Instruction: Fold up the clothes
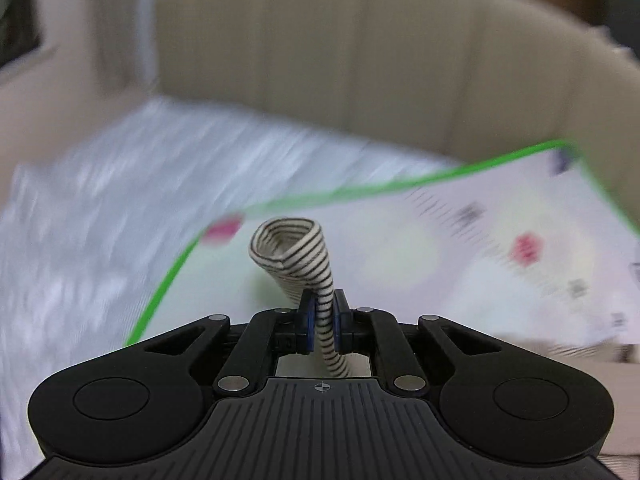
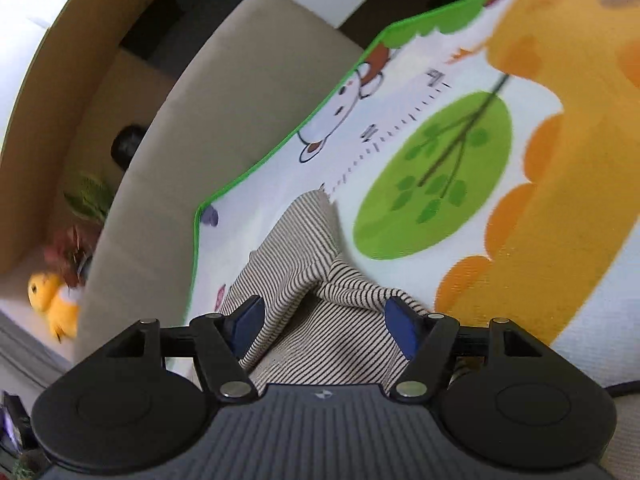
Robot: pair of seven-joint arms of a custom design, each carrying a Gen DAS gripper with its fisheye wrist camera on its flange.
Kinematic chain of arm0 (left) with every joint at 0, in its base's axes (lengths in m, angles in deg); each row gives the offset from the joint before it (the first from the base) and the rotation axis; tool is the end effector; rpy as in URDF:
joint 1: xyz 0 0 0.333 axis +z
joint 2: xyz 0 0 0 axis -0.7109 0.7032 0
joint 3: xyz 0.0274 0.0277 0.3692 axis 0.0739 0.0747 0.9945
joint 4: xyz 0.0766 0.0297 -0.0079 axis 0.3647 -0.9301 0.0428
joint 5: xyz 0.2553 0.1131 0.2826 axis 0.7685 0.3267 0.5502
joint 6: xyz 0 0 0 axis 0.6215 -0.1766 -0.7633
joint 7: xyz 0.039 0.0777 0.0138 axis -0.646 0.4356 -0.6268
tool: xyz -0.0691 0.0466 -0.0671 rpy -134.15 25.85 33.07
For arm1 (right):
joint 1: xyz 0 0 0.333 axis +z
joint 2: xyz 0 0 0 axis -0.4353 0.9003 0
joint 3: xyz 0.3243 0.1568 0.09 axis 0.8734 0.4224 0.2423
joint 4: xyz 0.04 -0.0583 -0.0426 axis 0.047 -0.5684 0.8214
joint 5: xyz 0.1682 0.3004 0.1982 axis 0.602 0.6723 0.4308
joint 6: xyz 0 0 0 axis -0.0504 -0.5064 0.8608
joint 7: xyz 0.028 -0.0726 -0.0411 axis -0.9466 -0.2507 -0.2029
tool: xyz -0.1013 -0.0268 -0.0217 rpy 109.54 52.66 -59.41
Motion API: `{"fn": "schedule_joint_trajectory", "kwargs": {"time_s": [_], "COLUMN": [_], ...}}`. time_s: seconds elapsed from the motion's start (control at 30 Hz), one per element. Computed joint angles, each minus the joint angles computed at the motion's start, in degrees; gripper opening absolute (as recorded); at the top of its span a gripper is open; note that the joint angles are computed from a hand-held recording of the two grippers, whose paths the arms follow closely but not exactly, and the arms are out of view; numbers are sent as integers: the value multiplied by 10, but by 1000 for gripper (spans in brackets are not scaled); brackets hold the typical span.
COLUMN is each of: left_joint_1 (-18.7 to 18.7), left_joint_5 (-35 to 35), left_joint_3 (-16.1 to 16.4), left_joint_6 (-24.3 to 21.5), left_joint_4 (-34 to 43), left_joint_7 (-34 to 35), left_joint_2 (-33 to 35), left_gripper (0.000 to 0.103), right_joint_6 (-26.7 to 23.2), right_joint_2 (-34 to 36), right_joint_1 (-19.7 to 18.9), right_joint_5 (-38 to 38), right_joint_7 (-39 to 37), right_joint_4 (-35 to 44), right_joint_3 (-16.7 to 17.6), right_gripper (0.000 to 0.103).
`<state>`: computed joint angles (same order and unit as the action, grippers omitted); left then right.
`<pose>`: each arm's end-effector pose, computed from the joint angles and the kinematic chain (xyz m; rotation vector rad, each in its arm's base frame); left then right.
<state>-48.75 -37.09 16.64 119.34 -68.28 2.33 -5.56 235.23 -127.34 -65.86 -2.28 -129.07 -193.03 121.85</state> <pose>0.5811 -0.1416 0.5614 -1.7913 1.6799 -0.7975 0.3097 0.1812 0.4200 -0.4123 1.9583 -0.4393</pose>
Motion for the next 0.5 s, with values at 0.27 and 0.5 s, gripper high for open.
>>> {"fn": "schedule_joint_trajectory", "kwargs": {"time_s": [0.27, 0.5], "left_joint_1": [-56, -131], "left_joint_5": [-135, -241], "left_joint_3": [-51, -86], "left_joint_6": [54, 51], "left_joint_4": [55, 96], "left_joint_7": [162, 295], "left_joint_2": [-14, 16], "left_gripper": [9, 9], "right_joint_6": [-8, 12], "right_joint_2": [-11, -8], "right_joint_1": [9, 4], "right_joint_5": [-1, 3], "right_joint_7": [0, 7], "right_joint_4": [-2, -8], "right_joint_3": [-4, -1], "right_gripper": [71, 74]}}
